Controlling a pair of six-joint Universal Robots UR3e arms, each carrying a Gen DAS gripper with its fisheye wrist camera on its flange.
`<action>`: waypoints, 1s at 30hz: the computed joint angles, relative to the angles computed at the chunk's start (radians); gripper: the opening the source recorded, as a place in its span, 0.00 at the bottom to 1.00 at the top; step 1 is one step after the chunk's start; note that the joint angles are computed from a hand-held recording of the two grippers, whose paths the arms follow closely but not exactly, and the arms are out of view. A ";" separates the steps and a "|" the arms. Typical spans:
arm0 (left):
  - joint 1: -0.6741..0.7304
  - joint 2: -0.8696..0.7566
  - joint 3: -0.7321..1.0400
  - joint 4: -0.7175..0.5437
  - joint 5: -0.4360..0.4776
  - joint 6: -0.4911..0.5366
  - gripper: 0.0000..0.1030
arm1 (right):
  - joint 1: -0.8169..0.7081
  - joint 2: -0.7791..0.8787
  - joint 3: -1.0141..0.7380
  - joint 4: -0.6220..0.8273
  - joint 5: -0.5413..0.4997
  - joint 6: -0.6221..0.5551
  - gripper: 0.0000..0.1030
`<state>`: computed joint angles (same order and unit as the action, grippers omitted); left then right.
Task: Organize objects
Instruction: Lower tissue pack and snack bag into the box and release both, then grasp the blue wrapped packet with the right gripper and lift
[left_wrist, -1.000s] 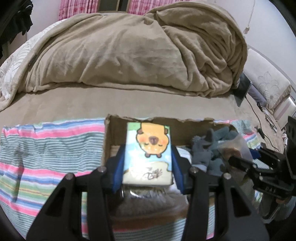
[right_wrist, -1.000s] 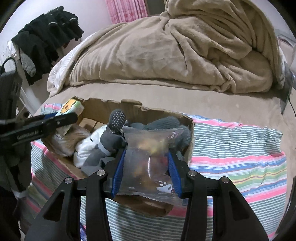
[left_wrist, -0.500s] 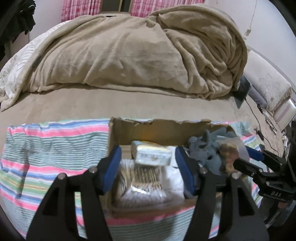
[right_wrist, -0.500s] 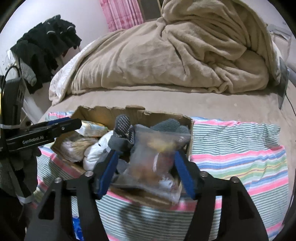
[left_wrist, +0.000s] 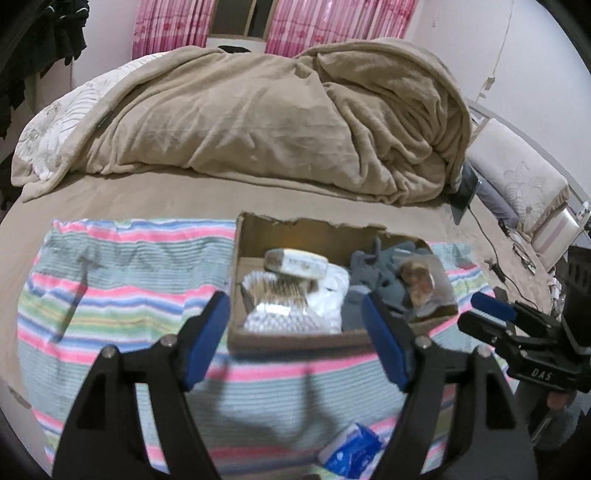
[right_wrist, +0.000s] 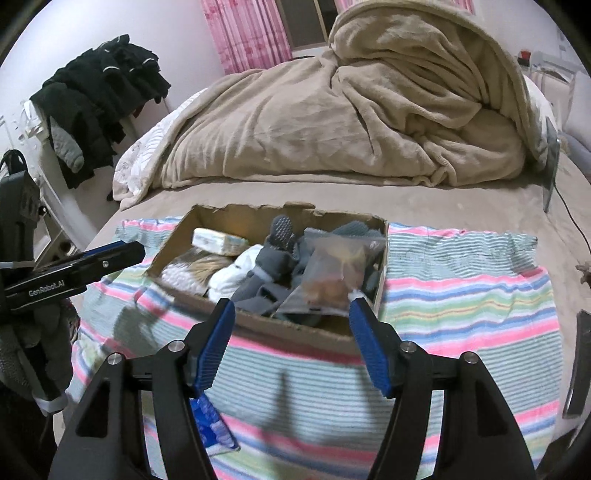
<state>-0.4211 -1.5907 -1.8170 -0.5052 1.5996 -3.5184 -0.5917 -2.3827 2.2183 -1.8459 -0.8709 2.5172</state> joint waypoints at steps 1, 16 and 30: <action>-0.005 0.016 -0.012 -0.002 0.001 -0.003 0.73 | -0.010 -0.021 -0.002 0.035 0.004 -0.016 0.66; -0.111 0.190 -0.213 -0.016 0.040 -0.061 0.73 | -0.077 -0.281 0.011 0.416 -0.012 -0.189 0.66; -0.165 0.301 -0.459 0.055 0.033 -0.162 0.73 | 0.368 -0.156 0.235 -0.063 -0.227 0.148 0.74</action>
